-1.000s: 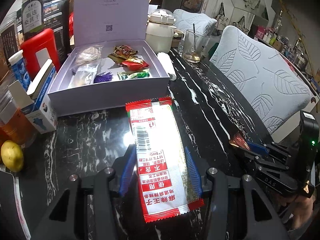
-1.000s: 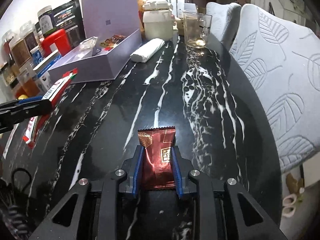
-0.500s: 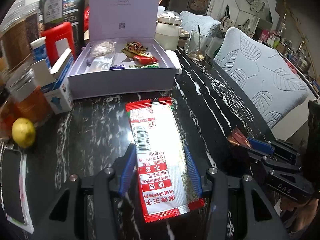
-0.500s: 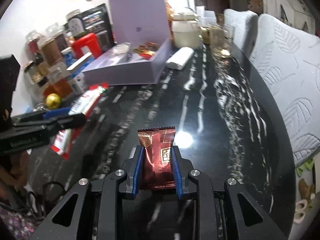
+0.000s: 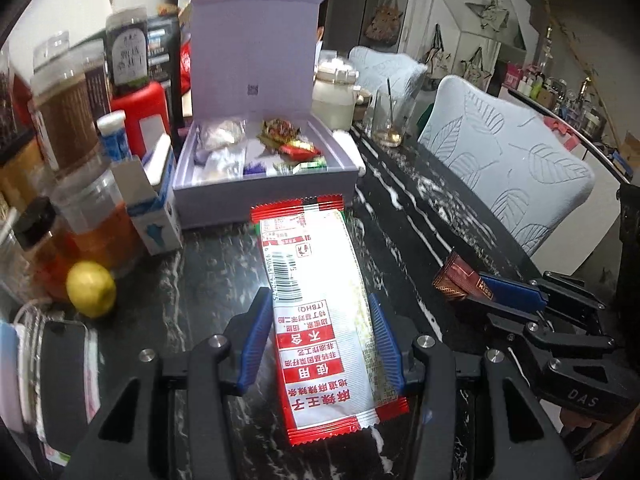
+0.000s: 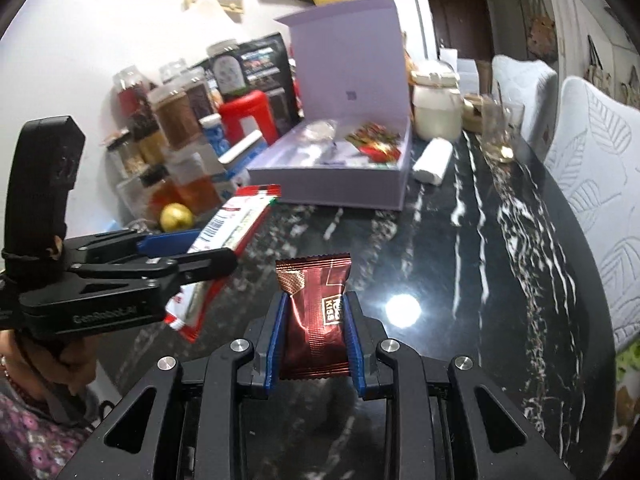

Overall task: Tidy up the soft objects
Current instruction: 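Carry the red-white sachet and chocolate packet with both tools over the gift box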

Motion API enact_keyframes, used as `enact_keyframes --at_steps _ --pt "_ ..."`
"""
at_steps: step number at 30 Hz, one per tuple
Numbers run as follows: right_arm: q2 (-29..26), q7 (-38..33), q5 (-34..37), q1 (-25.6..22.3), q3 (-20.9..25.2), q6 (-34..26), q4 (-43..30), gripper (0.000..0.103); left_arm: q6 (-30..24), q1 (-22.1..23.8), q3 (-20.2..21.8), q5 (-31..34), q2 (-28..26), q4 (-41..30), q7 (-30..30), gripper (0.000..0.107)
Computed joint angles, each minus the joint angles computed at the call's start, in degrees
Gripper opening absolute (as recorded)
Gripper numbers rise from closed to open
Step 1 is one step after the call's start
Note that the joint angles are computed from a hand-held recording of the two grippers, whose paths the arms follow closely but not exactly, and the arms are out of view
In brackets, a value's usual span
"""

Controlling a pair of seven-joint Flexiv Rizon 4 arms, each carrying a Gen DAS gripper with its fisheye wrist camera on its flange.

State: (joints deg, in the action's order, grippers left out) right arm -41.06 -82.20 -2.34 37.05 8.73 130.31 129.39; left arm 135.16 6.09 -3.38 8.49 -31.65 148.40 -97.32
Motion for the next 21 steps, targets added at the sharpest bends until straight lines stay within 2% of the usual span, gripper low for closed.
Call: enact_keyframes --at_steps 7,10,16,19,21 --pt "2.67 -2.29 1.44 2.21 -0.13 2.81 -0.35 0.027 2.96 2.02 0.44 2.75 3.73 0.15 0.27 0.049" --pt "3.55 -2.58 0.02 1.37 0.66 3.33 -1.27 0.027 3.83 2.93 0.41 3.79 5.5 -0.6 -0.15 0.049" --pt "4.39 -3.15 -1.99 0.5 0.93 3.17 -4.05 0.027 3.81 4.15 0.5 5.52 8.27 -3.39 -0.75 0.049" --pt "4.61 -2.9 -3.73 -0.49 0.96 2.64 -5.96 0.027 2.0 7.48 -0.99 9.42 9.34 -6.13 -3.15 0.049" --pt "4.93 -3.48 -3.58 -0.18 0.39 2.3 -6.95 0.027 1.62 7.42 -0.5 9.45 9.59 -7.57 -2.97 0.049"
